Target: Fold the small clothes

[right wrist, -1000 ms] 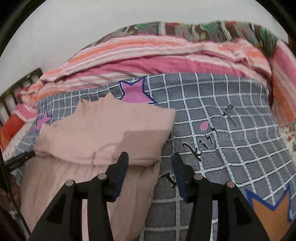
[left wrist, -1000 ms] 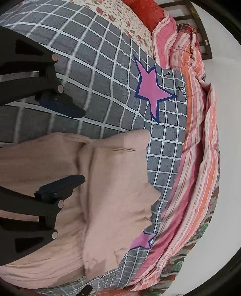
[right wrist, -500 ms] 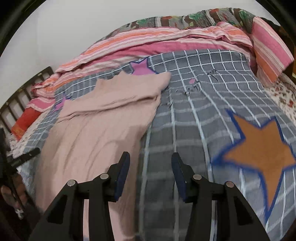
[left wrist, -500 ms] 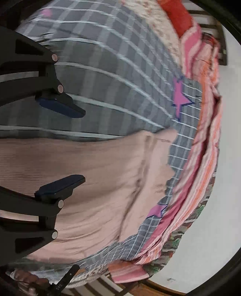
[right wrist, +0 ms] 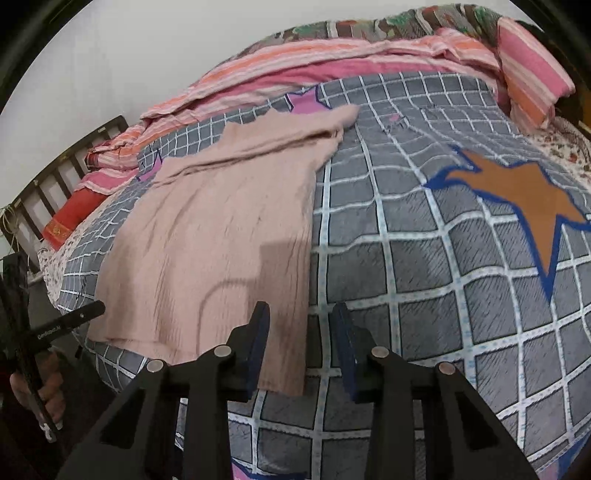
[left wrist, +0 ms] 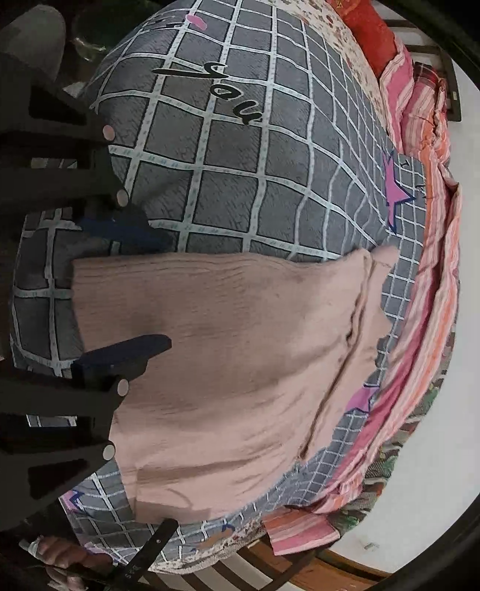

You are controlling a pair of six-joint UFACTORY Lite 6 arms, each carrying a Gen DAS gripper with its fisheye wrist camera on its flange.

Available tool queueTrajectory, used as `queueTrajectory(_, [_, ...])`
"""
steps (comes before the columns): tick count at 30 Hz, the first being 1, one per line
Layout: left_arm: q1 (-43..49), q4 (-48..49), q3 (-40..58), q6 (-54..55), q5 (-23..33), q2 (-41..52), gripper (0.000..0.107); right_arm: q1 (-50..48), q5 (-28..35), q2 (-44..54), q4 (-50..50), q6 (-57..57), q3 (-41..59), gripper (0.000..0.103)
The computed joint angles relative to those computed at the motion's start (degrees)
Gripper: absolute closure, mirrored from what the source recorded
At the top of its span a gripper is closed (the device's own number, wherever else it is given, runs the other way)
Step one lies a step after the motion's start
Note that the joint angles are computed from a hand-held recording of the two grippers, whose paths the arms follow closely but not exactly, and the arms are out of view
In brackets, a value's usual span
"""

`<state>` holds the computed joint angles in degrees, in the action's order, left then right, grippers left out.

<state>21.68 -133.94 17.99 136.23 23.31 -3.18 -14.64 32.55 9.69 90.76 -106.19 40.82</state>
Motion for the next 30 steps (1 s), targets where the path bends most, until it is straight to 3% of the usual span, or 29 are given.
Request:
queueTrajectory(4, [1.38,1.85,0.06,-1.72,1.63,0.96,0.074,-0.66,1.54,1.52,-0.57,0.10,0.34,0.067])
queueTrajectory(8, [2.94,3.12,0.76,-3.03,2.86,2.37,0.094,0.66,0.70,3.01,-0.37,0.32,0.87,0.084])
queueTrajectory(9, [3.53,4.20,0.97,-3.77,3.36,2.69,0.095,1.67,-0.33,3.09,0.23,-0.27,0.80,0.088])
queueTrajectory(10, [4.39,5.43,1.22,-4.68,3.95,3.19,0.097,1.99,-0.42,3.12,0.38,-0.72,0.72,0.097])
queueTrajectory(11, [5.11,6.68,1.43,-5.80,4.33,3.52,0.099,2.23,-0.10,2.85,0.88,-1.88,0.29,0.098])
queueTrajectory(15, [9.80,9.35,0.42,-8.12,6.34,1.62,0.100,-0.98,1.94,-2.35,8.84,-9.28,-4.30,0.098])
queueTrajectory(17, [12.89,15.61,1.59,-13.49,8.84,3.73,0.100,-2.51,2.66,-2.11,7.73,-7.84,-4.15,0.098])
queueTrajectory(21, [9.73,15.83,2.83,-14.67,5.91,4.93,0.097,0.94,-1.55,-0.81,6.32,-6.07,-3.53,0.094])
queueTrajectory(24, [9.34,16.63,2.10,-14.97,6.70,4.46,0.087,2.37,-1.73,-0.13,5.09,-5.17,-3.20,0.090])
queueTrajectory(26, [9.32,16.64,1.23,-14.67,7.57,3.87,0.083,2.22,-0.62,0.62,3.43,-3.71,-2.63,0.081])
queueTrajectory(30, [10.02,17.63,-0.40,-15.39,8.51,2.40,0.079,1.84,1.73,2.87,-0.60,0.02,-1.30,0.081])
